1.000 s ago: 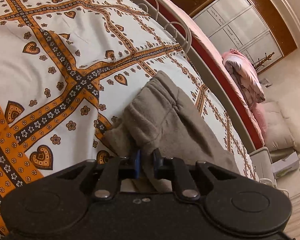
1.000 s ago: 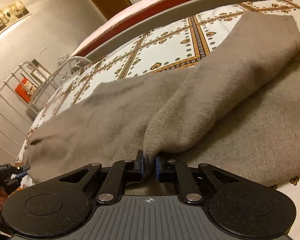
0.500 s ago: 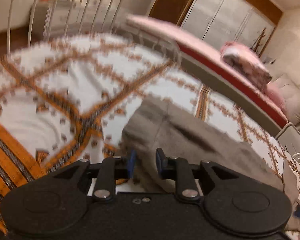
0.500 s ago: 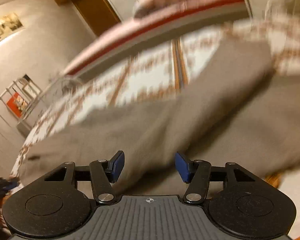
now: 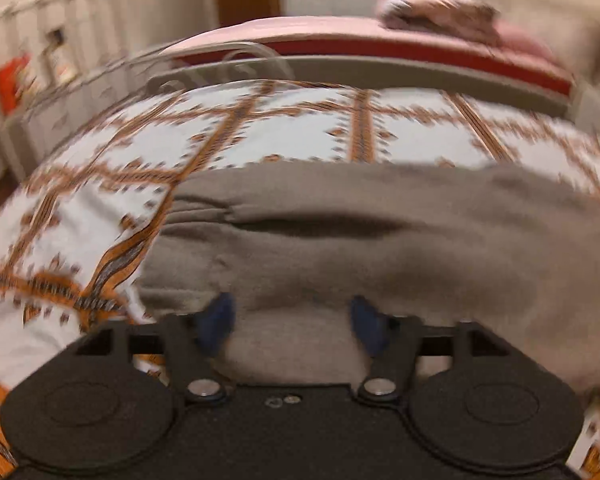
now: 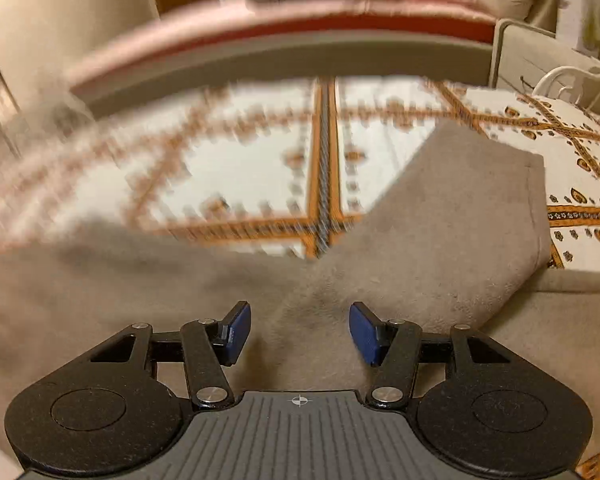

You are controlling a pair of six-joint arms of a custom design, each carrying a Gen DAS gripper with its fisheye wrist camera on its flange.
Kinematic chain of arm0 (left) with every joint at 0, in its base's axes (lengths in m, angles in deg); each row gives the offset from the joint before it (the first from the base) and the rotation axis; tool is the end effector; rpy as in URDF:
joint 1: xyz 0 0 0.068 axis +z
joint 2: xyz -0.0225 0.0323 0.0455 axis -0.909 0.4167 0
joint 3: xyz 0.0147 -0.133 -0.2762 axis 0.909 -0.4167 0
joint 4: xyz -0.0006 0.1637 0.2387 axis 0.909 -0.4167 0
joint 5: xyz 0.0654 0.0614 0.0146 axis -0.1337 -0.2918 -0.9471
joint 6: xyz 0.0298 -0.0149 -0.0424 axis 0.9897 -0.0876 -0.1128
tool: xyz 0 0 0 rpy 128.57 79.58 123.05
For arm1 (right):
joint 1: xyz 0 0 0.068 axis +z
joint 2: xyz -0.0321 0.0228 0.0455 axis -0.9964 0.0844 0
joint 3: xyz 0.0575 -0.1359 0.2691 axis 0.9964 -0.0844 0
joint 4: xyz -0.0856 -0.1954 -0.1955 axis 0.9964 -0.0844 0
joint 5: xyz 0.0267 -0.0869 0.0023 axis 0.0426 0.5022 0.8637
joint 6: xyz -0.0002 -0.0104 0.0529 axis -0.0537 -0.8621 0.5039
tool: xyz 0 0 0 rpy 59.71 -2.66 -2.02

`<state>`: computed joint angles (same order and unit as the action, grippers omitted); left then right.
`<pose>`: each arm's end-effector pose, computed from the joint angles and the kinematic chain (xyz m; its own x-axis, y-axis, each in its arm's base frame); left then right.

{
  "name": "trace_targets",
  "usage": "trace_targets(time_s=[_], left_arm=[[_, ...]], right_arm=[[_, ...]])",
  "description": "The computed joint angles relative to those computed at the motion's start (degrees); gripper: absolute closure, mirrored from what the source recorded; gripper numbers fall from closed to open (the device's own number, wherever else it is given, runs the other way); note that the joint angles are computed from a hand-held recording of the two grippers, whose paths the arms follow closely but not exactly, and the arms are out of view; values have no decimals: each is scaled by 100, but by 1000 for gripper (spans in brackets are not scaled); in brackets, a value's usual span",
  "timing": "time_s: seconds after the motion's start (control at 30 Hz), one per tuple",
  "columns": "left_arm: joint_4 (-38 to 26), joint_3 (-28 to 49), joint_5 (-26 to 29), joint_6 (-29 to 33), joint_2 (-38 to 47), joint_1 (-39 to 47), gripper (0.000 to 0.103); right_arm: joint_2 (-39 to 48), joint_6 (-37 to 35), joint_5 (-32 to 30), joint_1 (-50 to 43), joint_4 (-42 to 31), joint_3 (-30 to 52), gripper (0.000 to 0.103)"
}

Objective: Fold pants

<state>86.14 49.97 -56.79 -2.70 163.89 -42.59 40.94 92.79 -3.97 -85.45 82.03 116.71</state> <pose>0.2670 0.1038 0.0992 -0.7090 0.1172 -0.6954 0.0423 0.9914 0.1239 0.3044 0.0002 0.0717 -0.7907 0.1173 -0.6009 0.0647 0.9920 0.1084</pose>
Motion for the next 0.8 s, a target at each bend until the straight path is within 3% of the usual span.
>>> trace_targets(time_s=[0.07, 0.1, 0.13, 0.23, 0.37, 0.43, 0.5, 0.53, 0.57, 0.73, 0.8], left_arm=[[62, -46, -114, 63, 4, -94, 33], [-7, -15, -38, 35, -4, -44, 33], [-71, 18, 53, -16, -7, 7, 33], [-302, 96, 333, -109, -77, 187, 33], [-481, 160, 575, -10, -108, 309, 33], [-520, 190, 623, 19, -77, 333, 33], [-526, 206, 636, 37, -65, 348, 33], [-512, 207, 639, 15, -56, 345, 33], [-503, 208, 621, -6, -52, 332, 33], [-445, 191, 466, -11, -43, 242, 33], [-420, 175, 428, 10, -43, 218, 32]], right_arm=[[278, -383, 336, 127, -103, 166, 48], [304, -570, 353, 124, -23, 113, 59], [201, -742, 174, 49, -74, 17, 97], [-442, -974, 59, -225, 297, -764, 96], [-886, -1565, -1024, -1660, 66, -1625, 96], [-1168, -1872, -1638, -2218, -201, -1852, 92], [-1939, -1773, -1813, -2298, -146, -2123, 73], [-2273, -1660, -1663, -2162, 9, -2230, 46], [-2464, -1581, -1410, -1976, 283, -2304, 28], [-1640, -1339, -768, -1267, 1047, -1702, 29], [-1034, -1412, -529, -1028, 977, -1168, 38]])
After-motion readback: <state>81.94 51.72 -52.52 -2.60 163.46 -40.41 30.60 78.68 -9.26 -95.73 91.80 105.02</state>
